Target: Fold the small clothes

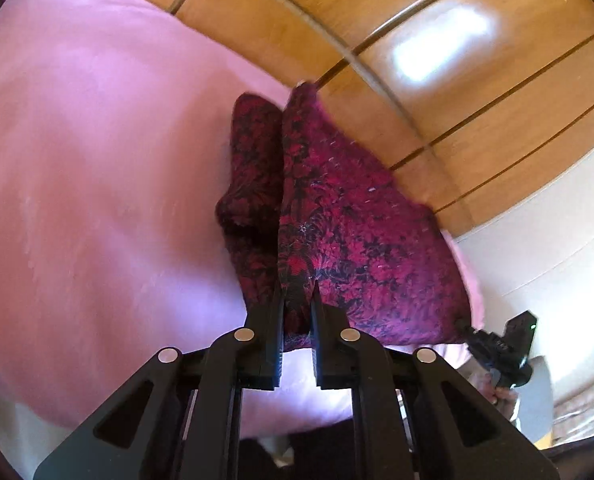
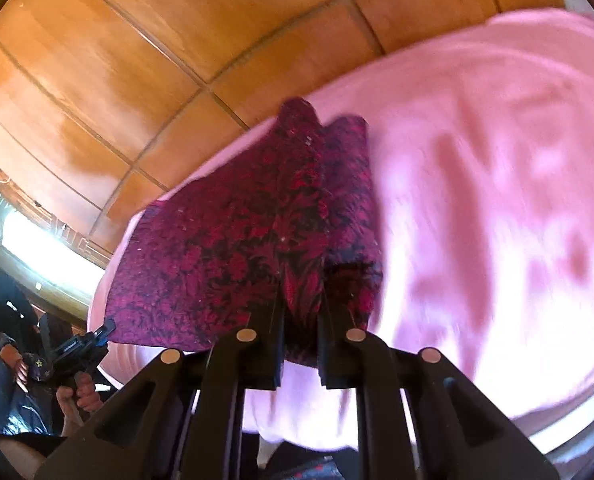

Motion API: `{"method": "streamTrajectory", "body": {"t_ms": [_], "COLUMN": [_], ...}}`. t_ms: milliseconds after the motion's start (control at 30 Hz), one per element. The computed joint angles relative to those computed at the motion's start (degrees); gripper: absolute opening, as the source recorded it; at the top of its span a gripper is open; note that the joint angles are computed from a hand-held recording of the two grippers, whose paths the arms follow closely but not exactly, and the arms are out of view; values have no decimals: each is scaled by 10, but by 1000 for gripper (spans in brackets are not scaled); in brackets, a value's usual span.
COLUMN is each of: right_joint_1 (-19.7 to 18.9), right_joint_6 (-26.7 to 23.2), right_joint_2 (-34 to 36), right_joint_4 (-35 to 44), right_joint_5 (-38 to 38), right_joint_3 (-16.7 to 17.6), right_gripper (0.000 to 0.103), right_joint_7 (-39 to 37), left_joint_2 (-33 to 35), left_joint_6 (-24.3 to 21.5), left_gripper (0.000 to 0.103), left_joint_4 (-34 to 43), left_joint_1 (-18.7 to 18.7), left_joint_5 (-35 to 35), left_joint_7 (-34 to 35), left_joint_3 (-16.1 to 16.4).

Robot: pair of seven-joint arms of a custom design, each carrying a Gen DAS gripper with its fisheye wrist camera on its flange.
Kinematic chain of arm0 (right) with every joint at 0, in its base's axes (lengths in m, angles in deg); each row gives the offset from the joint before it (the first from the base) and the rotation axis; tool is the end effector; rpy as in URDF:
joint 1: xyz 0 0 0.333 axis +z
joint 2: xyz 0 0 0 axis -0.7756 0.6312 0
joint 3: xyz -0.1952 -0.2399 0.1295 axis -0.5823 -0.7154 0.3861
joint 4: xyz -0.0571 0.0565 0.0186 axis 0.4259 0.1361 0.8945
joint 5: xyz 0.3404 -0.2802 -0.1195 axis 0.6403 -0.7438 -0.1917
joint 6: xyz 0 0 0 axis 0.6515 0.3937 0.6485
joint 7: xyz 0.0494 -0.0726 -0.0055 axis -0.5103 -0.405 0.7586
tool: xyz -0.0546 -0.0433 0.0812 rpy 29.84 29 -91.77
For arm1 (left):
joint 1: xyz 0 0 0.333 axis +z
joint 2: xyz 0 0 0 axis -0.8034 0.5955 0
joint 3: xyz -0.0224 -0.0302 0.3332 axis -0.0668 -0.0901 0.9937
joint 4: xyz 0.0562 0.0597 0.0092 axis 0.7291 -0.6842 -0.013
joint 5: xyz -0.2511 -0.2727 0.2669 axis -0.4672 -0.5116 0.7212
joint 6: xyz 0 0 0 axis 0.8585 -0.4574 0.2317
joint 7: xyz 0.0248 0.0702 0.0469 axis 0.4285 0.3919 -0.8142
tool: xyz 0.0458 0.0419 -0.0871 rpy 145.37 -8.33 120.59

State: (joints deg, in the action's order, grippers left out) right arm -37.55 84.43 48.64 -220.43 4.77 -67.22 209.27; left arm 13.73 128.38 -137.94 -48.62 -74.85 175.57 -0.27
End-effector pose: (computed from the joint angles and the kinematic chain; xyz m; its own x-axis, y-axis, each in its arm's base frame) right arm 0.4986 0.2272 0.5368 -0.3493 -0.7383 -0.5769 -0.5760 0.6548 -0.4893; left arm 0.6895 -0.0623 0.5305 -0.3256 -0.6862 0.6505 -0.9010 0.0165 -0.4336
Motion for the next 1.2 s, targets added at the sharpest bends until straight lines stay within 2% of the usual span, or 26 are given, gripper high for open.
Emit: {"method": "streamTrajectory", "body": {"t_ms": [67, 133, 200, 233, 267, 367, 400, 467, 500, 600, 667, 700, 767, 800, 833, 867, 933, 1000, 1033, 1100, 1167, 1200], "right_joint_1": [-6, -3, -21, -29, -38, -54, -55, -49, -45, -31, -26, -25, -22, -20, -23, -20, -6, 0, 1, 4, 0, 0], "right_joint_6": [6, -12, -41, -37, -39, -58, -68, -88, -95, -116, -129, -134, -143, -154, -151, -160, -169, -132, -121, -131, -146, -169], "right_joint_2": [6, 12, 11, 7, 8, 27, 40, 72, 91, 141, 172, 194, 217, 230, 245, 251, 255, 242, 237, 236, 250, 264], "right_joint_4": [2, 16, 33, 35, 41, 78, 95, 133, 155, 210, 242, 264, 288, 305, 318, 326, 334, 320, 317, 318, 327, 339], "right_joint_5": [-4, -3, -39, -56, -72, -116, -119, -121, -116, -64, -51, -22, 12, 18, 54, 56, 6, -40, -59, -96, -83, -78], "right_joint_3": [1, -2, 14, 17, 20, 21, 16, 2, -8, -38, -48, -55, -61, -63, -61, -63, -71, -80, -83, -85, -83, -82], "right_gripper": [12, 19, 29, 39, 44, 49, 56, 58, 59, 60, 60, 60, 58, 46, 21, 19, 16, 15, 15, 15, 15, 15], "right_joint_7": [6, -7, 9, 20, 33, 51, 51, 33, 17, -33, -52, -80, -117, -135, -179, -186, -163, -123, -103, -77, -85, -93], "left_joint_2": [0, 2, 9, 19, 32, 79, 105, 142, 172, 237, 278, 298, 316, 304, 299, 296, 267, 253, 256, 276, 302, 314], "left_joint_6": [8, 21, 34, 38, 37, 45, 44, 43, 39, 23, 3, 3, -7, 11, 25, 33, 77, 104, 103, 104, 89, 87], "left_gripper": [16, 37, 43, 43, 43, 43, 43, 43, 43, 43, 43, 43, 31, 20, 14, 13, 12, 11, 11, 11, 11, 11], "left_joint_4": [0, 8, 19, 33, 51, 116, 152, 205, 245, 337, 395, 424, 445, 426, 417, 411, 364, 341, 346, 370, 403, 416], "left_joint_1": [-2, 0, 2, 3, 4, 1, -5, -20, -19, -37, -38, -49, -42, -40, -44, -43, -29, -25, -27, -46, -59, -69], "left_joint_5": [5, -10, -24, -27, -34, -8, 12, 50, 79, 140, 162, 189, 199, 204, 216, 219, 197, 186, 189, 226, 254, 277], "left_joint_7": [5, 18, 9, 2, -1, -21, -36, -70, -90, -143, -160, -183, -182, -170, -168, -166, -136, -125, -129, -161, -187, -207], "left_joint_3": [-1, -2, 0, -1, -3, -15, -21, -21, -37, -44, -57, -53, -70, -72, -70, -72, -85, -86, -84, -65, -58, -48]}}
